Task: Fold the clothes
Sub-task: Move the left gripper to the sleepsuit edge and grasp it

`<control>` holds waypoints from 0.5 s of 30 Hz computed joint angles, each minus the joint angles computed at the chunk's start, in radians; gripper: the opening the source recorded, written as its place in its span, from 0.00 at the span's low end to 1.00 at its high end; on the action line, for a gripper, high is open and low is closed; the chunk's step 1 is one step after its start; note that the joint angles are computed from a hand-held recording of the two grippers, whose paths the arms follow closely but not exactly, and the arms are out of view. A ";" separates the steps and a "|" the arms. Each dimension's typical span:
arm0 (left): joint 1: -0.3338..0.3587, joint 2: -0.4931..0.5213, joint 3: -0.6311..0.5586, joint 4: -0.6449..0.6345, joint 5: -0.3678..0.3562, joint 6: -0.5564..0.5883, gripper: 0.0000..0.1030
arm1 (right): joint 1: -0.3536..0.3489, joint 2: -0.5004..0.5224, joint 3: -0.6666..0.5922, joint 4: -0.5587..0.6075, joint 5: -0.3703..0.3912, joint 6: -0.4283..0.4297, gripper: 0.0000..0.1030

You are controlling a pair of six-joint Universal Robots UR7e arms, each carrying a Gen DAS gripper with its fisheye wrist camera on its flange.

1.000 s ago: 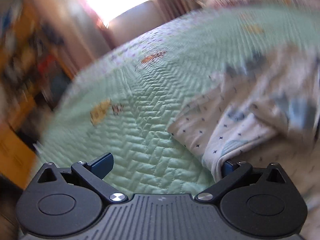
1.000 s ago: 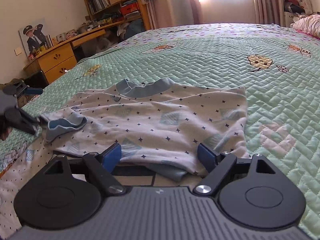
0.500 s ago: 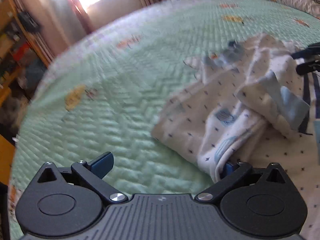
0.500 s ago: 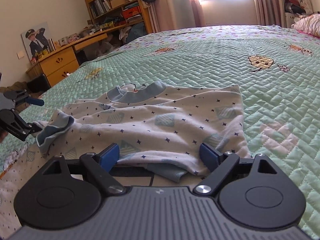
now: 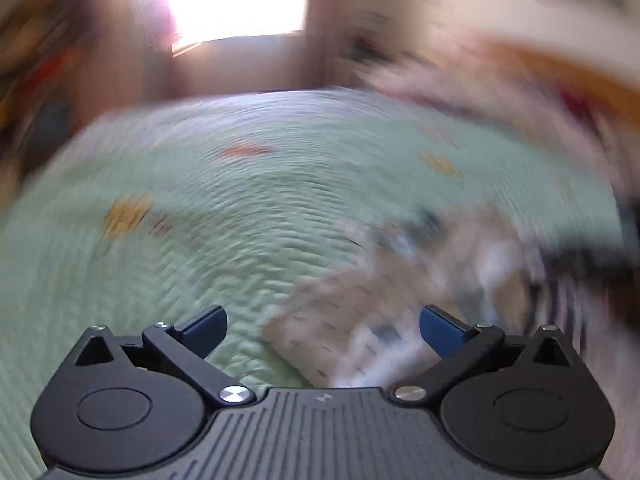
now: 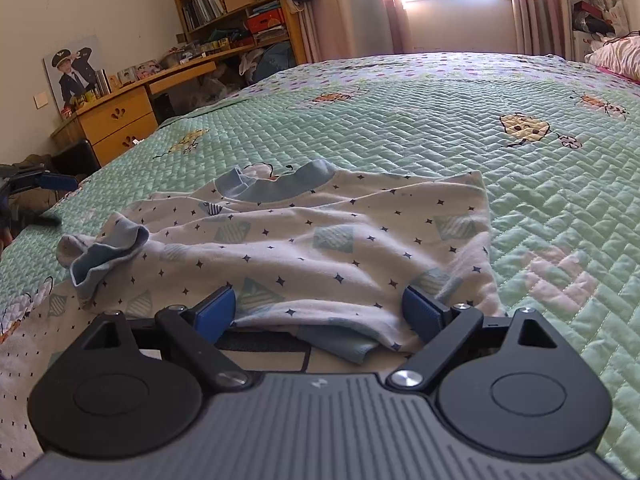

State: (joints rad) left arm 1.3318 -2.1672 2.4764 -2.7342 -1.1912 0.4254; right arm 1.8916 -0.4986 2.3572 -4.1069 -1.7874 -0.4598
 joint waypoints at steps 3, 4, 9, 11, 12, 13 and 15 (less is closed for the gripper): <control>0.089 0.103 -0.064 -0.028 -0.081 -0.241 0.99 | 0.006 0.008 -0.004 -0.005 -0.008 -0.013 0.91; 0.105 0.129 -0.075 -0.031 -0.100 -0.278 0.99 | 0.007 0.010 -0.006 -0.005 -0.010 -0.017 0.92; 0.197 0.257 -0.132 0.020 -0.226 -0.429 0.96 | -0.001 0.008 -0.003 -0.007 0.005 -0.022 0.93; 0.226 0.280 -0.119 -0.030 -0.269 -0.445 0.99 | -0.006 0.007 0.000 -0.010 0.014 -0.021 0.93; 0.240 0.289 -0.117 -0.050 -0.290 -0.456 0.99 | -0.008 0.007 0.002 -0.012 0.018 -0.021 0.94; 0.253 0.295 -0.118 -0.063 -0.311 -0.471 0.99 | -0.010 0.007 0.003 -0.015 0.023 -0.020 0.94; 0.279 0.309 -0.121 -0.088 -0.352 -0.500 0.98 | -0.014 0.005 0.007 -0.017 0.033 -0.016 0.94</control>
